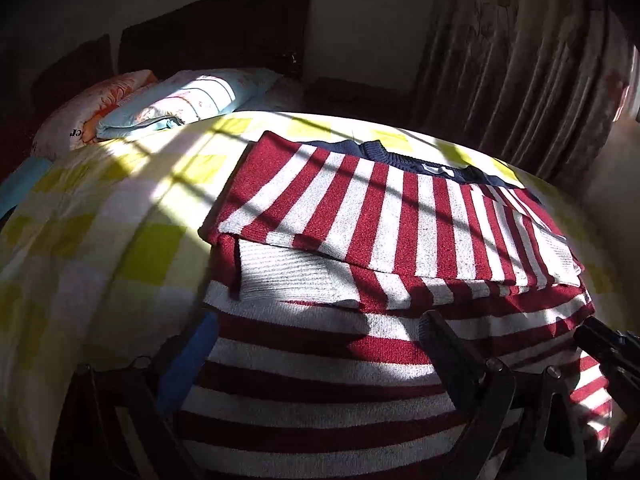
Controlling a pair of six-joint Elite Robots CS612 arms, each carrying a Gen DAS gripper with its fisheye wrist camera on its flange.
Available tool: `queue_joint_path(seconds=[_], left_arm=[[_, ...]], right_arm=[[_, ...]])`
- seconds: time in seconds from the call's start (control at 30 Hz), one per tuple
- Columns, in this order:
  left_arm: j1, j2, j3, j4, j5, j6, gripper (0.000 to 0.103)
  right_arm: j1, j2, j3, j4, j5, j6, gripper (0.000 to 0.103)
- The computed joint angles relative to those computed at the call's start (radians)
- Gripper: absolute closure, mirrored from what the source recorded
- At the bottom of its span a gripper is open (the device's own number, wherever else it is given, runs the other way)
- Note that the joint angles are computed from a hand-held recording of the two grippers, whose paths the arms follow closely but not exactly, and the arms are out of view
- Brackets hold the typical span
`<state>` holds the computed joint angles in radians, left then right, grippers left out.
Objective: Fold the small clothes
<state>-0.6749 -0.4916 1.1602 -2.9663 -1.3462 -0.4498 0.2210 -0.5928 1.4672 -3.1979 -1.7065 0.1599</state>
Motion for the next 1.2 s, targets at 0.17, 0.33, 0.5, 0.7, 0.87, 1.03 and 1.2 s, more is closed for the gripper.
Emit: queue_joint_path(seconds=[0.17,0.33,0.5,0.7,0.87,1.03,1.2], left_arm=[[-0.028,-0.040,0.089,-0.018,0.001,0.150,0.000],[-0.012,-0.035,0.064,0.089,-0.066,0.138,0.000],[-0.016,-0.044,0.082,0.095,-0.030,0.137,0.000],[-0.031,-0.081,0.163,0.016,0.021,0.113,0.000],[-0.065,-0.093,0.216,-0.027,0.025,0.220,0.000],[-0.045,-0.098,0.222,-0.020,-0.034,0.168,0.000],[-0.045,-0.100,0.230,-0.028,-0.022,0.157,0.000]], right_arm=[[0.024,-0.015,0.031,-0.022,0.096,-0.130,0.075],[0.046,-0.010,0.029,0.046,0.067,-0.236,0.073],[0.025,-0.052,0.102,0.047,0.060,-0.229,0.071],[0.031,-0.081,0.167,0.006,-0.014,-0.181,0.071],[0.056,-0.080,0.183,-0.079,0.143,-0.249,0.070],[0.070,-0.065,0.172,-0.043,0.115,-0.290,0.067],[0.041,-0.089,0.217,-0.049,0.094,-0.237,0.067]])
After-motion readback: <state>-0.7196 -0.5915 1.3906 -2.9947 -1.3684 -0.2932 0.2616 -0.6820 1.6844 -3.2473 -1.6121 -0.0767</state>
